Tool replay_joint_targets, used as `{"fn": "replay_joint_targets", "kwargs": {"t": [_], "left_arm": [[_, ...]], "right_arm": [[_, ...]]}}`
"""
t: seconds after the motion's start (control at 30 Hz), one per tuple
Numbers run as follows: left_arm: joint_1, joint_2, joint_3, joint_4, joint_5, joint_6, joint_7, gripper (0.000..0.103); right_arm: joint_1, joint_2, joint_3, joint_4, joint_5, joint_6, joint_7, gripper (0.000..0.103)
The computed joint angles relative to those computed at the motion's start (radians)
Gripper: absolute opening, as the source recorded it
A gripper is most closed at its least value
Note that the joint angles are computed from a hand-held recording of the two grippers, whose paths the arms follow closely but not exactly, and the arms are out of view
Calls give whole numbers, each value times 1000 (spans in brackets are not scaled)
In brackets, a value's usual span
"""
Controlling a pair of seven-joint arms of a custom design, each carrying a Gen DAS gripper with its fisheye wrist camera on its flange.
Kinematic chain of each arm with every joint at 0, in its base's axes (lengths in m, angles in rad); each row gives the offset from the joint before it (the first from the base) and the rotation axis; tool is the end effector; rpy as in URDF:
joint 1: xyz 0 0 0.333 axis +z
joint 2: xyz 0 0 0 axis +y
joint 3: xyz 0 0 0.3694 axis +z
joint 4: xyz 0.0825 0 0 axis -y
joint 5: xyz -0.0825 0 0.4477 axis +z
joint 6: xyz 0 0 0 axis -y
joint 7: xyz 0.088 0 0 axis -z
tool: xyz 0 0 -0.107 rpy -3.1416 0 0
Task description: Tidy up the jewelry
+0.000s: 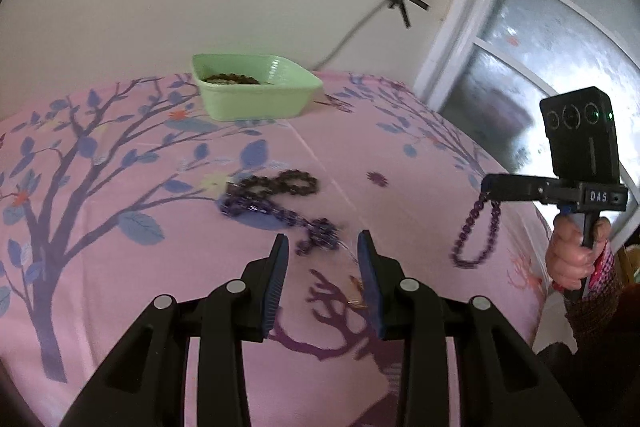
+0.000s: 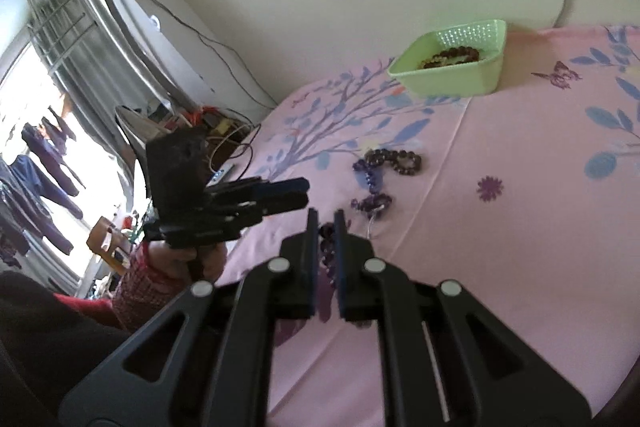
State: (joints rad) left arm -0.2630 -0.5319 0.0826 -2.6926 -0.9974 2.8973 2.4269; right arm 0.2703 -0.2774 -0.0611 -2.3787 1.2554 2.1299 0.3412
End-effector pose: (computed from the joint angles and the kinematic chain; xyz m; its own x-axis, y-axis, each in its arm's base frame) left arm 0.4266 -0.0261 0.4671 -0.2483 -0.9305 0.2693 -0.6947 -0.0227 -0.7189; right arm 0.4928 0.1462 0.4777 0.7124 -0.4298 -0.5548 -0.6864 -0.2622 -0.6783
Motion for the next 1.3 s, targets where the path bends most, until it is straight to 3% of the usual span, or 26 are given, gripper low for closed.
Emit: {"fn": "replay_joint_targets", "kwargs": {"t": [0.2,0.23,0.27,0.3,0.4,0.5,0.63,0.67,0.7,0.73,0.87,1.03,1.1,1.2,1.23,1.27,1.3], "left_arm": [[-28,-35,-17,-36,31,-11,2,43],[-41,-41,-19,-42,30,-10,11,45],[-47,-41,-23,-45,33,-5,11,47],[-48,-37,-33,-47,40,2,2,49],[-22,-2,-87,-45,109,32,-57,54],[-2,34,-110,-37,190,31,-109,55],[-24,76,-74,-24,222,18,-110,52],[-50,72,-44,-22,194,15,-83,43],[-52,69,-27,-16,182,2,-72,10],[-35,69,-37,-19,181,14,-84,5],[-62,8,37,-43,71,40,-35,5],[-47,-69,66,-79,25,60,-25,5],[-49,-90,76,-88,16,56,-23,5],[-62,-101,83,-94,9,42,-10,5],[-71,-100,87,-93,2,33,-4,5],[-76,-97,88,-92,-7,34,3,5],[-84,-97,90,-92,-18,35,16,5]], "right_arm": [[19,8,43,-28,-40,225,33,11],[25,14,41,-29,-39,244,39,21],[31,21,39,-30,-27,266,36,40],[35,19,35,-36,-8,285,22,47],[45,21,34,-39,-8,312,-8,50],[54,29,33,-30,-14,314,-16,50],[63,57,45,0,-39,303,-6,50],[70,67,56,11,-51,317,-12,50],[76,74,63,19,-58,323,-14,50],[83,85,70,32,-70,324,-10,50],[112,128,103,87,-118,354,-17,50],[142,245,158,217,-260,419,48,50],[142,302,174,286,-337,407,115,42],[123,400,191,405,-466,317,264,29],[118,442,190,444,-543,285,353,17],[104,453,196,449,-550,286,372,8],[81,451,203,445,-539,272,362,8]]}}
